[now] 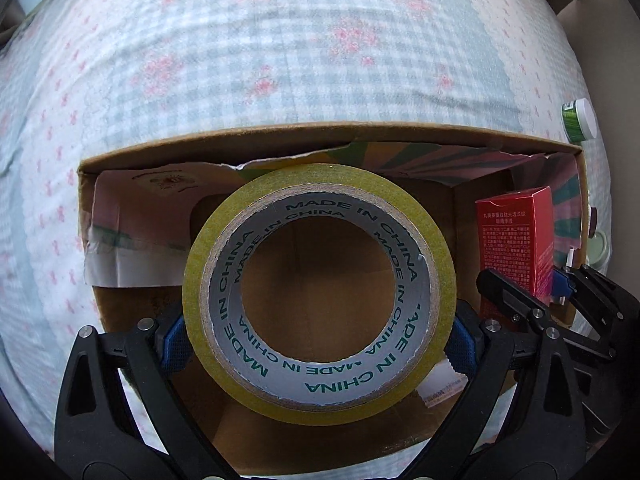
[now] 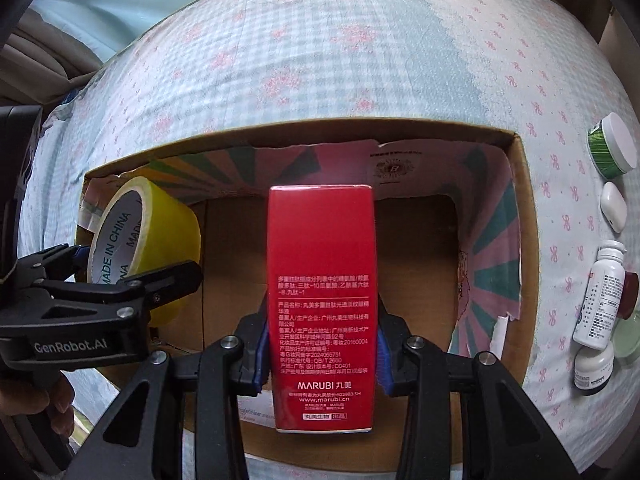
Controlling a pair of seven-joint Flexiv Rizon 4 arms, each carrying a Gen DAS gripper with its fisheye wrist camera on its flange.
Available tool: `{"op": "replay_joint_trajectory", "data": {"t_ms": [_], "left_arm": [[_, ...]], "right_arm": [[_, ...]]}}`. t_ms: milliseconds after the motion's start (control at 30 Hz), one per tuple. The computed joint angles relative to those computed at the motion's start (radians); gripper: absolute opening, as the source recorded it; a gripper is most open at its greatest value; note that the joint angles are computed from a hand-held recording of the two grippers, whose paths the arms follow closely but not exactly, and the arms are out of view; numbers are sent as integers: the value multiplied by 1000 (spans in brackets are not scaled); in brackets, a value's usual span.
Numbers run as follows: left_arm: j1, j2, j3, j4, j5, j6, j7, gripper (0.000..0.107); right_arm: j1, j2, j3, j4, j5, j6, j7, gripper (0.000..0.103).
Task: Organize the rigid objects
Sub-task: 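Lower both items into the cardboard box and open both grippers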
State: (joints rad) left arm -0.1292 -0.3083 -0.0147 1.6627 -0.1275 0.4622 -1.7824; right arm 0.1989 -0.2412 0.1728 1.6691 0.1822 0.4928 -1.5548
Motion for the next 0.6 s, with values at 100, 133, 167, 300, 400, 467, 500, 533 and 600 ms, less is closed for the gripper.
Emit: {"op": "replay_joint_trajectory", "data": {"t_ms": [100, 133, 167, 300, 400, 467, 500, 533, 600], "left_arm": [[-6, -2, 2, -15, 31, 15, 5, 100], [-2, -5, 2, -20, 26, 12, 9, 103], [-1, -7, 2, -22, 21, 8, 6, 103], [9, -3, 5, -17, -3, -4, -7, 103], [9, 11, 7, -8, 0, -7, -11, 103], [9, 22, 5, -1, -3, -10, -10, 103], [8, 29, 6, 2, 2, -10, -11, 103], [7, 38, 6, 6, 5, -10, -10, 103], [5, 55, 6, 14, 10, -9, -14, 103]], "right_arm": [[-5, 9, 9, 25, 12, 46, -51, 38], [-10, 13, 12, 28, 30, 49, -75, 47], [-15, 18, 15, 32, 46, 52, -97, 77], [-15, 49, 15, 76, 59, 116, -140, 103], [-14, 61, 10, 83, 68, 116, -136, 103], [-16, 68, 7, 82, 80, 101, -129, 103], [-15, 72, 6, 82, 83, 97, -127, 103], [-15, 78, 6, 85, 83, 95, -125, 103], [-12, 93, 5, 95, 75, 96, -127, 103]]}}
